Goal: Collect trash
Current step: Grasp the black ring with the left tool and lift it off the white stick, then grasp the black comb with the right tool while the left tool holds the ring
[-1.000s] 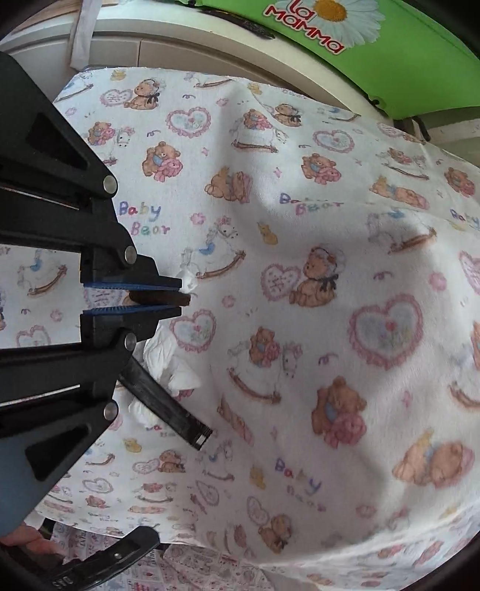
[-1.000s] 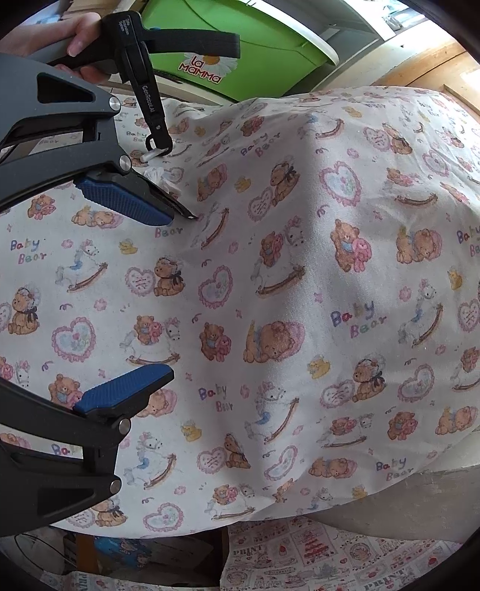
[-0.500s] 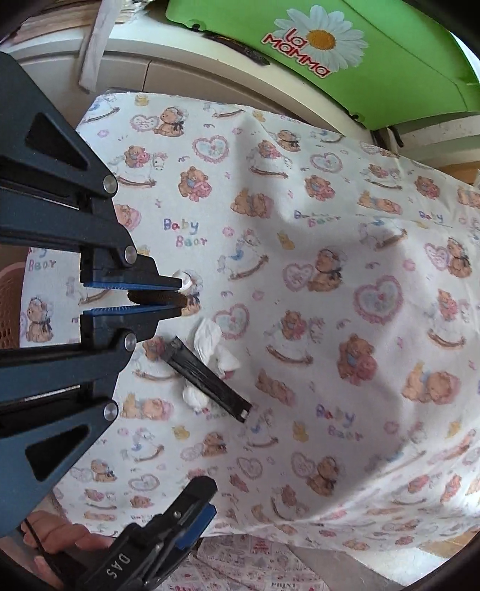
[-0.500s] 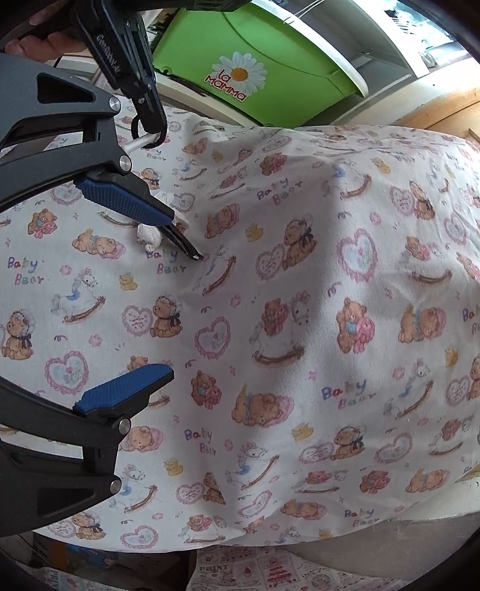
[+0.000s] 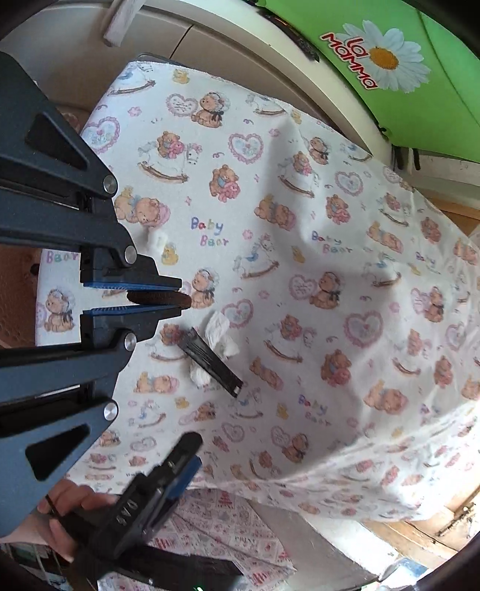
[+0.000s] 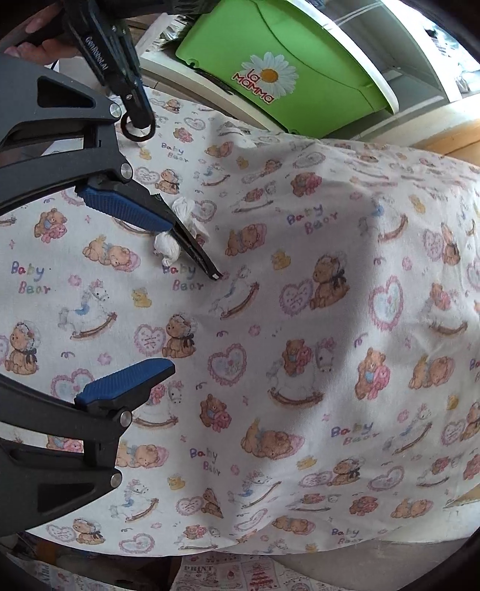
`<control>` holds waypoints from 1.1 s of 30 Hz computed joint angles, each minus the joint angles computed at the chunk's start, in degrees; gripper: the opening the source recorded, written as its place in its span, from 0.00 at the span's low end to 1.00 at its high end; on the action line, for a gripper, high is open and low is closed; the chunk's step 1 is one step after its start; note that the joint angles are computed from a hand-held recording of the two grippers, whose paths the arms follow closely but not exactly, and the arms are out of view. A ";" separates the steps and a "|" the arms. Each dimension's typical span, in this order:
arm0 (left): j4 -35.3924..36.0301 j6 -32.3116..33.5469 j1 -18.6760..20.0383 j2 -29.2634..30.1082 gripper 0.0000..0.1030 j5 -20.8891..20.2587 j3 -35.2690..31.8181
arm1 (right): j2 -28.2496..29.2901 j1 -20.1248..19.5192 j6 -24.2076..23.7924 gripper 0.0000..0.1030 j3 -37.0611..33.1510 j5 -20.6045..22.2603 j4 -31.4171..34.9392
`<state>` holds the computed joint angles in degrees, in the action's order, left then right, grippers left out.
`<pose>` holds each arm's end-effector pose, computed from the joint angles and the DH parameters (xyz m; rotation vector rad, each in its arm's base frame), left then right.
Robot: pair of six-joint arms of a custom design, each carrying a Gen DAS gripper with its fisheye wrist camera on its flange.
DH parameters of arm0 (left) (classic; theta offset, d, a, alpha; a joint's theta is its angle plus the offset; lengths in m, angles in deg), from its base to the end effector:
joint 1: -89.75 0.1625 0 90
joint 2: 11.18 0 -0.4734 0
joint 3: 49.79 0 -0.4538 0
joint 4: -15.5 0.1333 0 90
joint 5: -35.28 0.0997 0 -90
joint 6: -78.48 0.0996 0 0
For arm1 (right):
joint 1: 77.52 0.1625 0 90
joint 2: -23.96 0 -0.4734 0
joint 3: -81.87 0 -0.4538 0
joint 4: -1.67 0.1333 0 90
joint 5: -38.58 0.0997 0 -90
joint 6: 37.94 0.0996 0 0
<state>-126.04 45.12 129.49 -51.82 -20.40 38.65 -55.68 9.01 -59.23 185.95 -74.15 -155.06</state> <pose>-0.4701 -0.6372 0.0591 0.3658 2.6459 -0.6148 0.0563 -0.6384 0.4396 0.1939 -2.4827 0.8309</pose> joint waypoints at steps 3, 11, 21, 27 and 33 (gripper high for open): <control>-0.06 3.05 -1.08 0.21 0.06 2.56 -1.01 | -0.45 0.42 -1.67 0.66 1.36 -0.12 -0.82; 0.45 -0.23 -0.48 -0.39 0.06 4.70 -0.67 | 0.13 0.21 -1.66 0.56 1.01 0.55 -0.80; 0.11 -2.85 0.02 -0.95 0.06 8.00 0.33 | 1.83 -4.34 10.04 0.48 -6.19 17.85 11.38; 1.82 -3.91 0.43 0.28 0.06 8.20 -1.05 | 5.55 -3.94 12.62 0.36 -8.31 13.93 10.28; 3.73 -3.92 0.35 2.10 0.06 10.83 -2.65 | 7.20 -4.59 14.68 0.34 -9.02 14.93 10.57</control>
